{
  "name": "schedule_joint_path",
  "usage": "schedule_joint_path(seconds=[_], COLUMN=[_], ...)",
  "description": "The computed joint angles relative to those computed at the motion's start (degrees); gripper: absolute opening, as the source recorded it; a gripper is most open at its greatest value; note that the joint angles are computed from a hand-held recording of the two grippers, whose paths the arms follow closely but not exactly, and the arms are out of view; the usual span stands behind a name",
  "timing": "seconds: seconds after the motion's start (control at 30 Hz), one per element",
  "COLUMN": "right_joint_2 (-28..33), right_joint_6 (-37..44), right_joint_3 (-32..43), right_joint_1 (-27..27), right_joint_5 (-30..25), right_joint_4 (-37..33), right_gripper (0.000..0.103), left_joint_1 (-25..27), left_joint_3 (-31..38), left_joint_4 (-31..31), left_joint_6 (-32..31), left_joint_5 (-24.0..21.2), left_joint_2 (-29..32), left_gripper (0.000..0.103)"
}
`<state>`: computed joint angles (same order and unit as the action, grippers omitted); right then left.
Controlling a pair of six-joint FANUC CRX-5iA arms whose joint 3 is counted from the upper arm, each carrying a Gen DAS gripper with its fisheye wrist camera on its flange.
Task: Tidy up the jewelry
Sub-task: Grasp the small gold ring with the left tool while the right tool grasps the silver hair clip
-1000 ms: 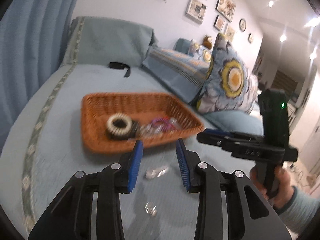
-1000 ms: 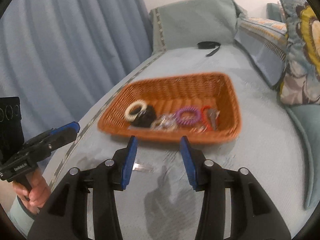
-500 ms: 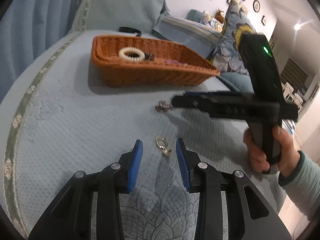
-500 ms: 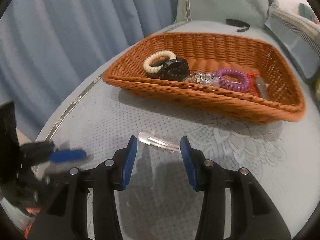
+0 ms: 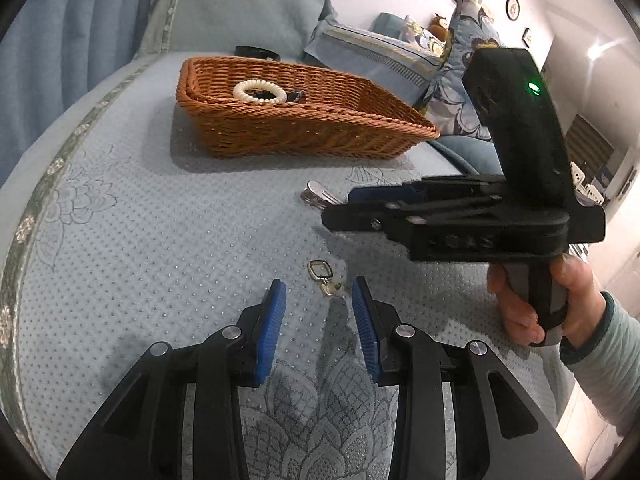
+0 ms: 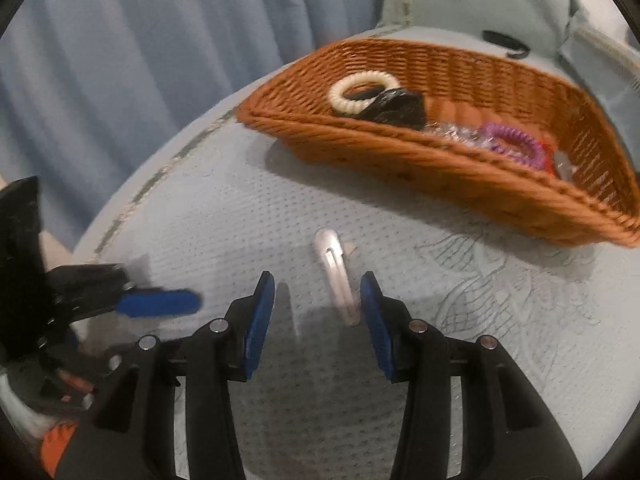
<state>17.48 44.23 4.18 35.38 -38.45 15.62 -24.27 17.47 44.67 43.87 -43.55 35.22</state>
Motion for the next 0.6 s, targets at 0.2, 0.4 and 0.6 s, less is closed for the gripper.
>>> schedule_joint_path(seconds=[0.2, 0.4, 0.6], right_joint_2=[3.7, -0.9, -7.1], right_joint_6=[-3.0, -11.6, -22.8], right_joint_3=[3.2, -3.6, -13.8], right_joint_1=[1.2, 1.4, 2.5], right_joint_5=[-4.2, -2.3, 2.9], right_joint_4=[6.4, 8.7, 13.8], right_gripper=[0.023, 0.012, 0.012], left_joint_1=[-0.3, -1.3, -2.5], left_joint_3=[1.4, 5.7, 8.4], left_joint_4=[-1.8, -7.5, -13.9], left_joint_6=[1.3, 4.6, 8.1], left_joint_5=[-0.3, -1.1, -0.3], left_joint_2=[0.5, 2.1, 2.8], left_gripper=[0.033, 0.033, 0.032])
